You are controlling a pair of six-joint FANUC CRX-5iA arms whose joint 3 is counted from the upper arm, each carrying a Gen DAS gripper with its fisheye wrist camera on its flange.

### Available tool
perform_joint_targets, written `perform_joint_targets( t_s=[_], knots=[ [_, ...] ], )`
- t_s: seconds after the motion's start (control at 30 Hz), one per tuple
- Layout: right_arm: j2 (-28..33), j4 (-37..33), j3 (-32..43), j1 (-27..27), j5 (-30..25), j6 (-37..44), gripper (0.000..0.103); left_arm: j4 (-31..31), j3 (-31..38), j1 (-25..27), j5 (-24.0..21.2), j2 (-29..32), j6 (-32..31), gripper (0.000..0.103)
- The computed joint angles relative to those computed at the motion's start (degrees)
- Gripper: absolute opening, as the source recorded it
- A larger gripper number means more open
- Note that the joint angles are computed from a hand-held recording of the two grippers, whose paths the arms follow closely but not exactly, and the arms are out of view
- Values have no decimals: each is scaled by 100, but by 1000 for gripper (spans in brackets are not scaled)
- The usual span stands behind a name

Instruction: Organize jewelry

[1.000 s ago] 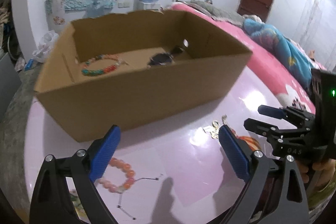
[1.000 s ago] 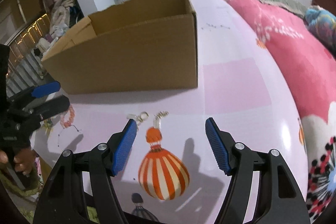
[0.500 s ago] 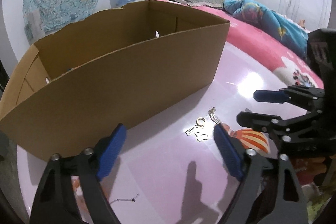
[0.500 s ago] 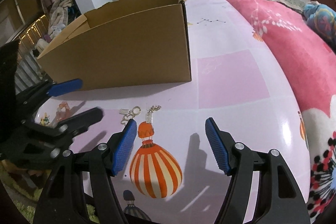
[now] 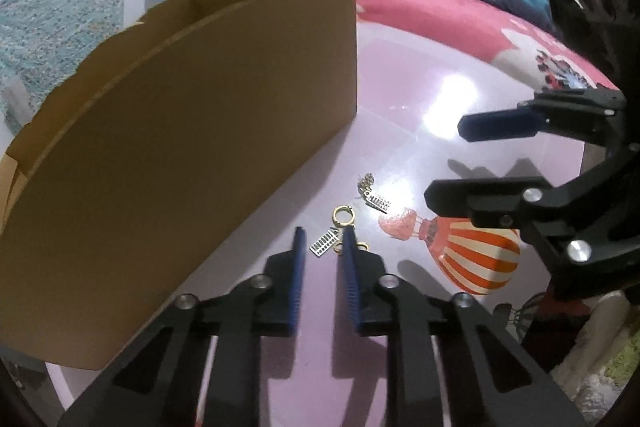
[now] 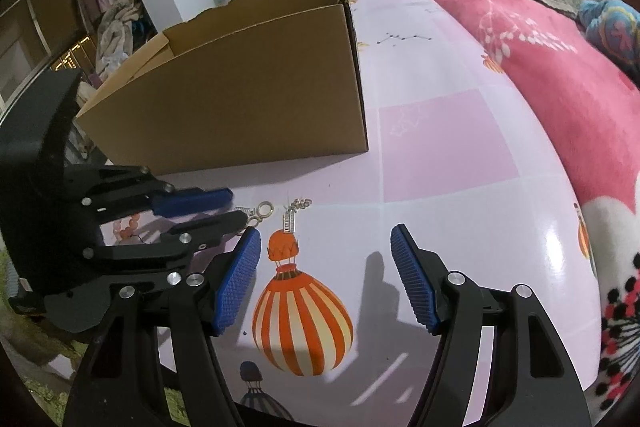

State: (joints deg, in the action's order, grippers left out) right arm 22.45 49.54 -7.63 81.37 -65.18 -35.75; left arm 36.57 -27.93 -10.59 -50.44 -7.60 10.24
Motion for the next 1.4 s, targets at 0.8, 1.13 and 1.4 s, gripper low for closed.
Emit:
perform_joint_targets(
  t_s=[0.8,1.13,1.4],
  knots=[
    [-57,137,-121,-9,195,-188,64,70,450,510,-978,482,894,0],
    [1,90,-29,-31,228,-5,64,-219,277,911,-1082,157,1305,1],
    [63,85,59,-40,153,52,64,280,-11,827,-836,-47,748,3]
  ],
)
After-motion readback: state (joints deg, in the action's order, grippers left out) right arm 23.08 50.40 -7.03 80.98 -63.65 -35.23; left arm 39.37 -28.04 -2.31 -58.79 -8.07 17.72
